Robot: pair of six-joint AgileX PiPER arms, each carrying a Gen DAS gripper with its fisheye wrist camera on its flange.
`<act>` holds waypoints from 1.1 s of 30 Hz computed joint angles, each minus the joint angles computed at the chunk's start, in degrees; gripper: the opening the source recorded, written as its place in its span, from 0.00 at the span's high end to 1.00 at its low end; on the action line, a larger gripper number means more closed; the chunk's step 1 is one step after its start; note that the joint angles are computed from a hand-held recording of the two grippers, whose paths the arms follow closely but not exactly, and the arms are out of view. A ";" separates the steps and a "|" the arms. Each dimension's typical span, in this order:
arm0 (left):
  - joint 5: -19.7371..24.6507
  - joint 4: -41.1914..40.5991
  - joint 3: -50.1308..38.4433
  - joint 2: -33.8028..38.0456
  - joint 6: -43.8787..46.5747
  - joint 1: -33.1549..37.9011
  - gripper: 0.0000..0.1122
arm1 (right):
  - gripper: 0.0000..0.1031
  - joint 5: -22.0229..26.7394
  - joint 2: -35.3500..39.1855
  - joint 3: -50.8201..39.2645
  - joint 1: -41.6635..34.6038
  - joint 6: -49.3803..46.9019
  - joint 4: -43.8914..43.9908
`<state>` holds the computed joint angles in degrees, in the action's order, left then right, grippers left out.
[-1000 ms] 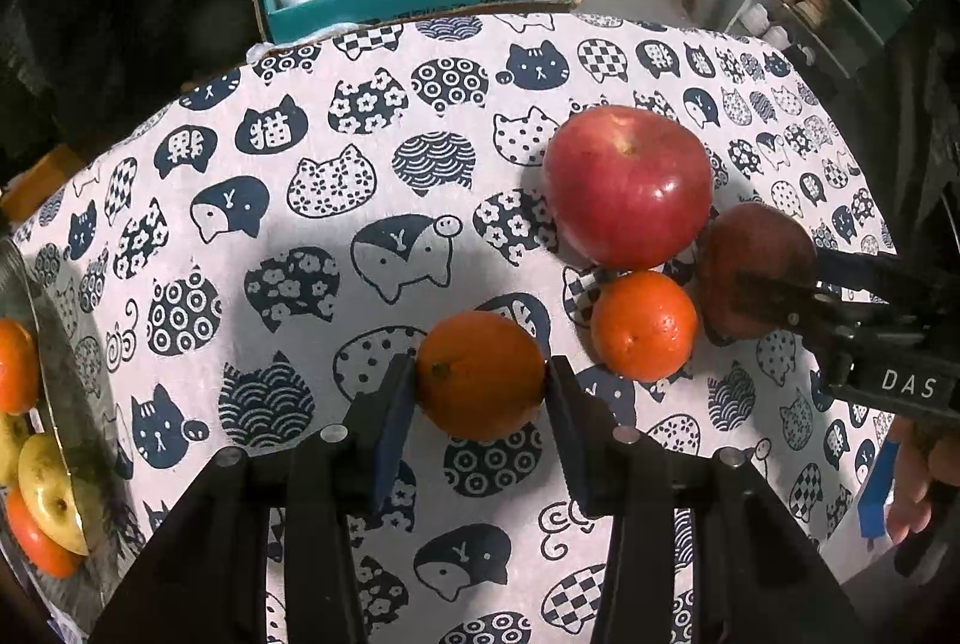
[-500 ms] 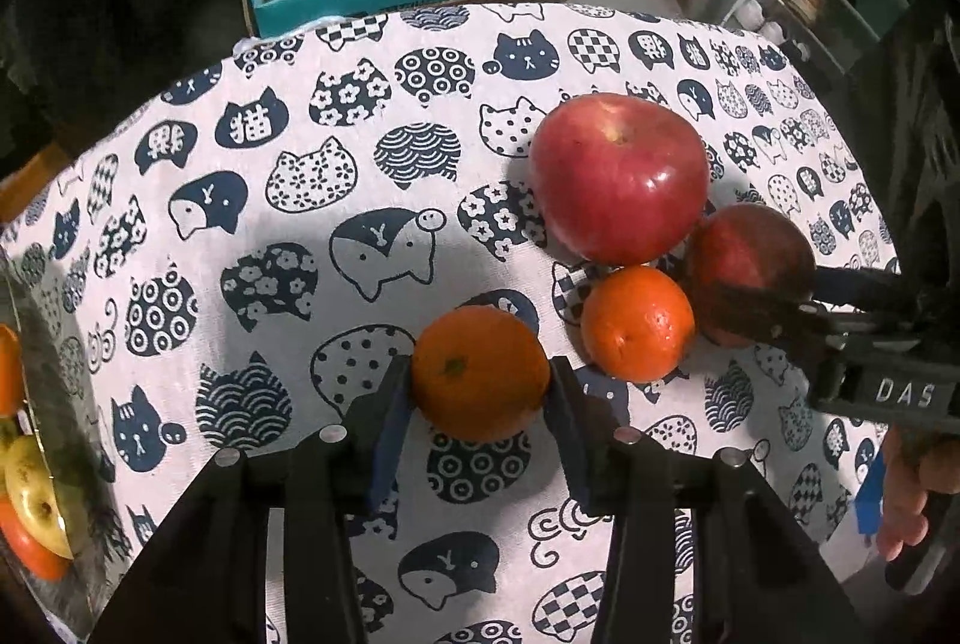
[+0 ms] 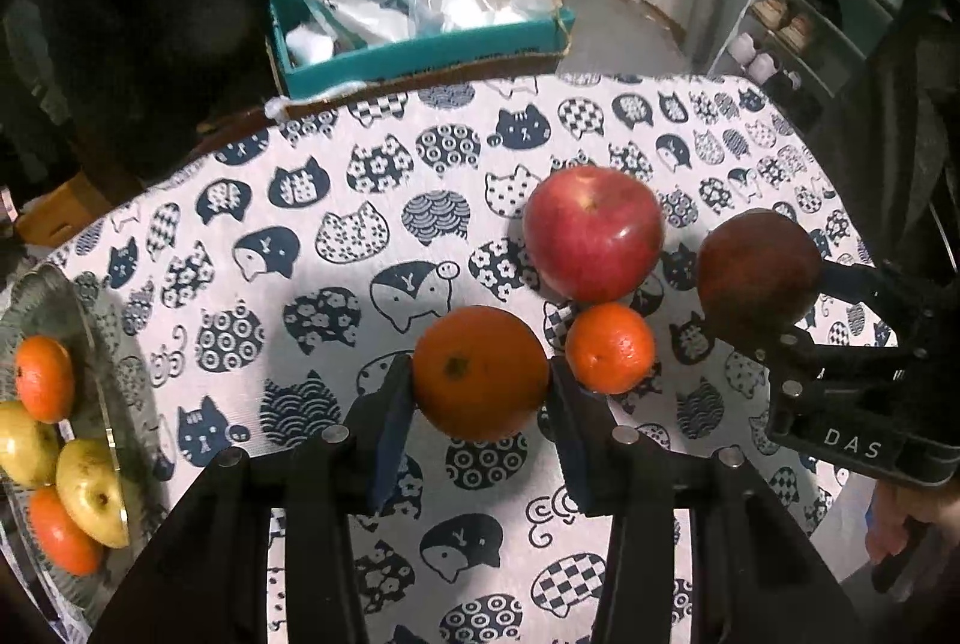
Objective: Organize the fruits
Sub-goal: 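Lift the tangerine with the left tool while the right tool lifts the red apple, then carry the tangerine with the left tool over the bowl while the right tool carries the apple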
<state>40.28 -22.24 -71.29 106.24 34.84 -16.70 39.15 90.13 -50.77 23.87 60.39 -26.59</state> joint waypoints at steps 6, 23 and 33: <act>0.67 -1.94 1.53 -4.16 1.99 1.44 0.61 | 0.24 4.15 -3.38 -1.40 3.01 3.09 -3.93; 6.49 -8.52 1.14 -14.36 6.82 8.90 0.61 | 0.24 13.47 -9.73 -7.42 12.02 8.44 -11.99; 9.81 -12.57 0.50 -18.73 11.16 14.30 0.61 | 0.24 18.38 -11.13 -12.65 17.64 9.36 -15.77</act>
